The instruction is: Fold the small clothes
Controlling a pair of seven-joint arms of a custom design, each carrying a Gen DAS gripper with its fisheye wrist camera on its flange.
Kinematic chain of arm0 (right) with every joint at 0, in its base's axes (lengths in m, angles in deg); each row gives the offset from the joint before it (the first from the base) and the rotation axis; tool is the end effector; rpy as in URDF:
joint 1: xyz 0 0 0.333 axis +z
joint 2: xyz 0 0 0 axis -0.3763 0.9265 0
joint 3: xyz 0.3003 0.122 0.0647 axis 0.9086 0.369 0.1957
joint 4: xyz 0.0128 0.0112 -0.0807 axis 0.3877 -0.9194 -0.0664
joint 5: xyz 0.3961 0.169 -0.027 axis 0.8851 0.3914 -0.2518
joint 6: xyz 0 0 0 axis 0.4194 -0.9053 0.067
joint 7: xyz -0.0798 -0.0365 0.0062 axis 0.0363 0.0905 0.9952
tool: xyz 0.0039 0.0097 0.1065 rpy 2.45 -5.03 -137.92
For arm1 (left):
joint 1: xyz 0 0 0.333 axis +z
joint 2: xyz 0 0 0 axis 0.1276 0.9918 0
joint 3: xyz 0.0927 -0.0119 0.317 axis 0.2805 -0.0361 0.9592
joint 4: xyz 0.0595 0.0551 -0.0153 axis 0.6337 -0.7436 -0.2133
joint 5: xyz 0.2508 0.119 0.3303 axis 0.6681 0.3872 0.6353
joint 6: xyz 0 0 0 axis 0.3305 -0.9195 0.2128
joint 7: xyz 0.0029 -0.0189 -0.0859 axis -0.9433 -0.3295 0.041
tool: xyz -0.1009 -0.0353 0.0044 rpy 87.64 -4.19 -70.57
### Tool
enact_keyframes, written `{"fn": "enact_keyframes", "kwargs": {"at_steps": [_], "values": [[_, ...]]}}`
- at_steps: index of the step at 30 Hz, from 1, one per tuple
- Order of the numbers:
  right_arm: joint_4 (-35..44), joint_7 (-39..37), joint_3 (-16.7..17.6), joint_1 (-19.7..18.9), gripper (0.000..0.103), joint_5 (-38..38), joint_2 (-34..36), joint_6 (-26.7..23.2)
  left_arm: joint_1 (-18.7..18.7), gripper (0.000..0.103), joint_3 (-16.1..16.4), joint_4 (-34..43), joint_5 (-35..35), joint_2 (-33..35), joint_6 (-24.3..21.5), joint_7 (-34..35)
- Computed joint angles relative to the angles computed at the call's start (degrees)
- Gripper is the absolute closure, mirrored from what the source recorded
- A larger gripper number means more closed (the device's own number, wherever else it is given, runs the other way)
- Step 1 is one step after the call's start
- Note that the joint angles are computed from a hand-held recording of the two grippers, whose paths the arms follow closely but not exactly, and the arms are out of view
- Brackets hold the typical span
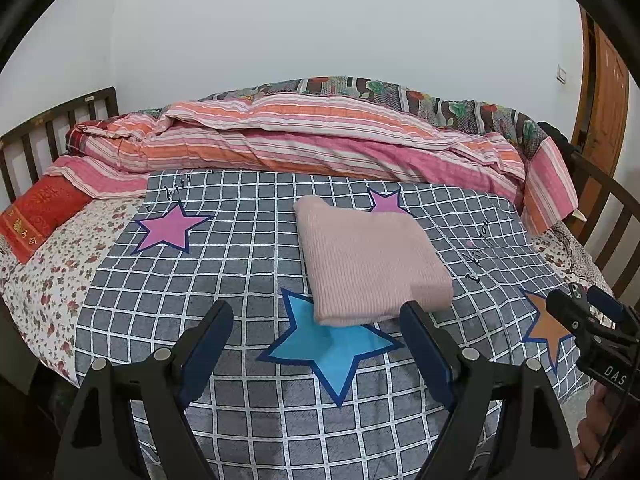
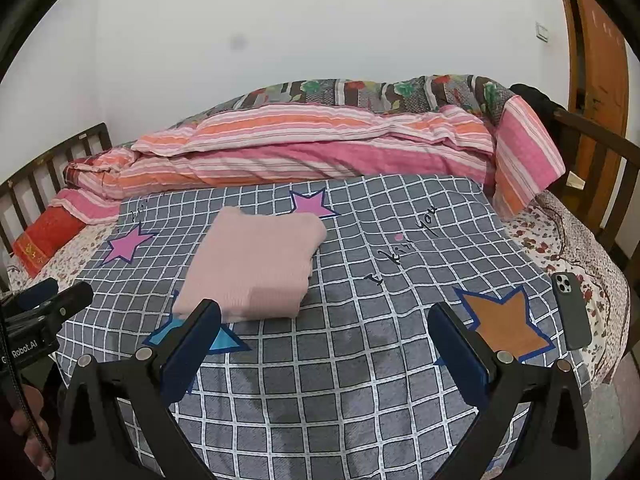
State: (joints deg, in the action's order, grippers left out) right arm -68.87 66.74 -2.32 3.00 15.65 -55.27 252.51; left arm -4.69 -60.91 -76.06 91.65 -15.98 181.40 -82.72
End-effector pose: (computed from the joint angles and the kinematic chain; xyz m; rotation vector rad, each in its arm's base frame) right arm 0.6825 0.3279 0.4853 -1.8895 1.2083 -0.5699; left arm 0.5759 -0.2510 0.4980 -2.0016 1.1951 -0.6679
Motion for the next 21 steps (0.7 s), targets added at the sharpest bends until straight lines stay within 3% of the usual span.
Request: {"fn": "enact_keyframes", "kwargs": {"at_steps": [21], "values": [[-0.1,0.0,-0.3,0.1,0.002,-0.2,-0.1,0.1,-0.2,0.018,-0.1,0.6,0.1,0.0,-0.8,-0.1]]}}
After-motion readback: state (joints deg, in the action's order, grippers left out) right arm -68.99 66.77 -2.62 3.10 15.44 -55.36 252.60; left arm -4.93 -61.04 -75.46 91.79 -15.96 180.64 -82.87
